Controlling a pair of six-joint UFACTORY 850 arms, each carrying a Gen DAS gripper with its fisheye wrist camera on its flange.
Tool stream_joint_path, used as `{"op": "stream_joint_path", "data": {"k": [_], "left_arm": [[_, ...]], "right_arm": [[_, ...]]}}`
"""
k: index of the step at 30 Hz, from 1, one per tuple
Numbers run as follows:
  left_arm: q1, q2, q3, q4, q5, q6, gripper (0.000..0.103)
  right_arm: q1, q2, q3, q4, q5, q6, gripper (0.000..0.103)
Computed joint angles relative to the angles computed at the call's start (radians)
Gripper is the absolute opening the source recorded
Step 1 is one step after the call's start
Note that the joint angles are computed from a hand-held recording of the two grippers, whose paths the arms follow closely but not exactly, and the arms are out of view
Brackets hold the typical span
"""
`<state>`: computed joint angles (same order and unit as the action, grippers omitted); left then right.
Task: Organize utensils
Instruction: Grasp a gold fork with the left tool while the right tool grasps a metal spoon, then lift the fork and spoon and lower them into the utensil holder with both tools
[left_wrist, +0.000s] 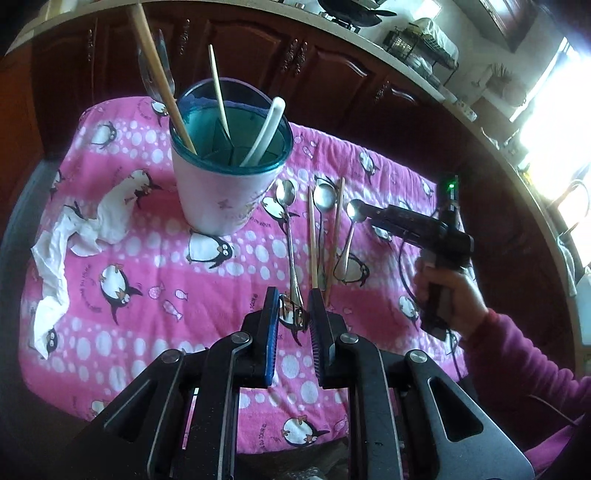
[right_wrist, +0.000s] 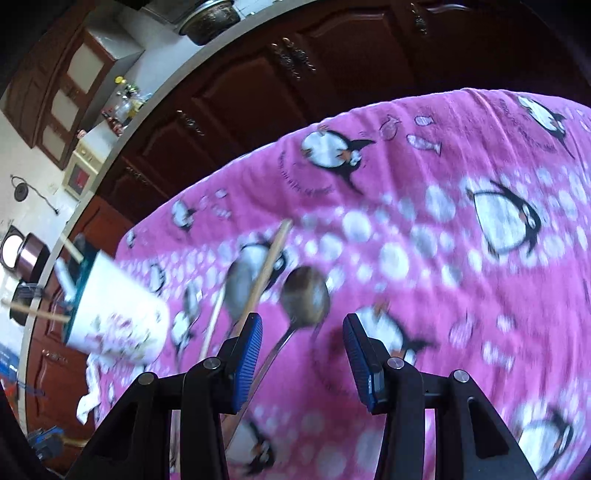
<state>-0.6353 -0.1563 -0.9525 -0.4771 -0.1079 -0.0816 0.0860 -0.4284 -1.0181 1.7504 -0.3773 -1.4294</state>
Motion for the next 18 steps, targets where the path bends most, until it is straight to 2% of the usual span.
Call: {"op": "stream_joint_path", "data": {"k": [3,5,7,11,18], "left_arm": [[0.003,0.010,0.003,0.070,0.002,-0.072,0.004],[0.003,0.007,0.000,0.186,0.001,-0.188,0.004],[0.009,-0.005,-0.003,0.149,0.002,-0.162,0.004],[0.018,-0.012,0.003,0.034,0.000,-0.060,0.003],[0.021,-0.017,0.002,0.027,0.023,-0.054,0.003]], "right_arm": [[-0.009,-0.045,-0.043,0.034,-0.019,-0.030,0.030],[-0.011,-0.063,-0.060,0.032,-0.015,-0.032,0.012],[-0.018,-0.062,-0.057,0.041,-0.036,-0.046,0.006],[-0.024,-0.014,-0.009,0.112,-0.057,-0.133,0.003],[-0.043,0.090,0.072,0.163,-0.086,-0.222,0.003]]}}
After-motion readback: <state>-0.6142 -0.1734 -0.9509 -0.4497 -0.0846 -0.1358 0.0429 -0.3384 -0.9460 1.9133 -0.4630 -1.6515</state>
